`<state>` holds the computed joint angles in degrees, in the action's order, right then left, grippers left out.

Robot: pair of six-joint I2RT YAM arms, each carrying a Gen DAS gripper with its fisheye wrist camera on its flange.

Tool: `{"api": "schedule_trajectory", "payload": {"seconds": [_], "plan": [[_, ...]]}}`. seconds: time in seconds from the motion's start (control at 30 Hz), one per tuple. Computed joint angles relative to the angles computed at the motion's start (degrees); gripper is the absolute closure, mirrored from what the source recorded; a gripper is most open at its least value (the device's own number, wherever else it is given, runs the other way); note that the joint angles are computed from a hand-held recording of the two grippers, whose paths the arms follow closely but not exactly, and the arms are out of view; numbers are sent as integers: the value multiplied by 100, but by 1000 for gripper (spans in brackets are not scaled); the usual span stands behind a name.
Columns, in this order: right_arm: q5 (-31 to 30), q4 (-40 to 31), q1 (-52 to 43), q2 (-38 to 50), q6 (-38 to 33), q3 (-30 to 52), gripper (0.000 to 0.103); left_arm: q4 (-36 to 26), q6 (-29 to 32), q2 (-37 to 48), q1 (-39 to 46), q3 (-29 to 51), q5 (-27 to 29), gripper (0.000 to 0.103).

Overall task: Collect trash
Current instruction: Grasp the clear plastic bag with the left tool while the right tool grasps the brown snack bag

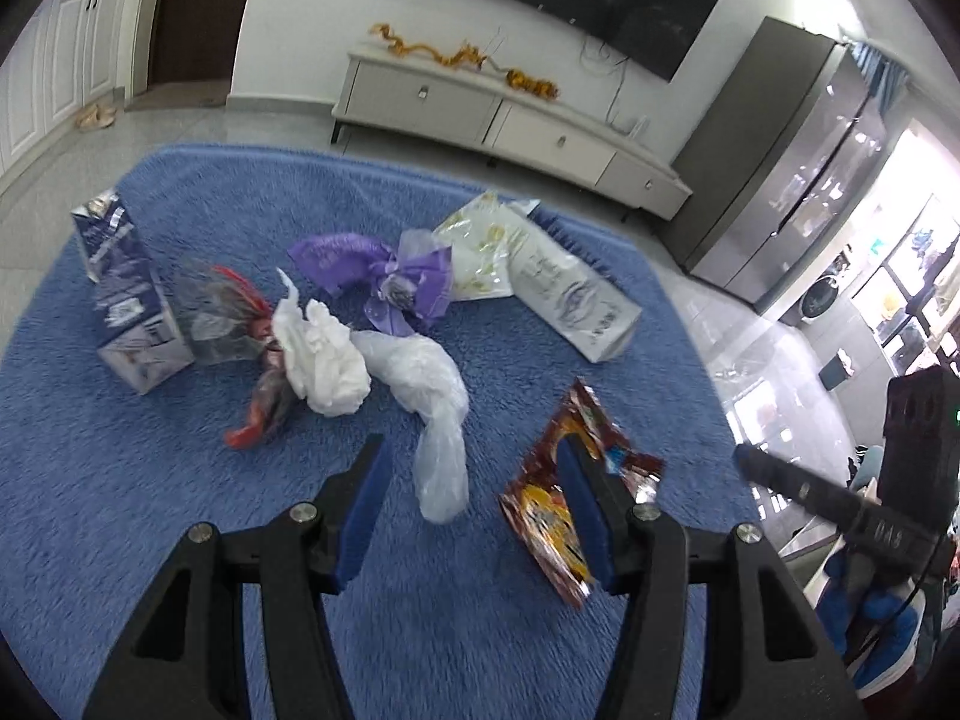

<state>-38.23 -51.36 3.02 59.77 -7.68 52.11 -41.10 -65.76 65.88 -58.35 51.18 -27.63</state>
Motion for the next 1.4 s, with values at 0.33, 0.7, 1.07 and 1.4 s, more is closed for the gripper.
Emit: {"api": "schedule_trajectory", "payload": {"seconds": [0.33,0.7,1.07,1.4], "plan": [[-167,807,465,1305,-100,-295,61,857,665,858,892,-126,800,53],[-523,655,514,1374,-471,-385,95,977,553,1026,752,-119,650,84],[-503,98,255,284,-309,-478,100,549,27,422,54,-181,105,86],[-710,-1200,-651,-854,-852,-32,100,-525,-590,96,-1023,450,-938,86]]}}
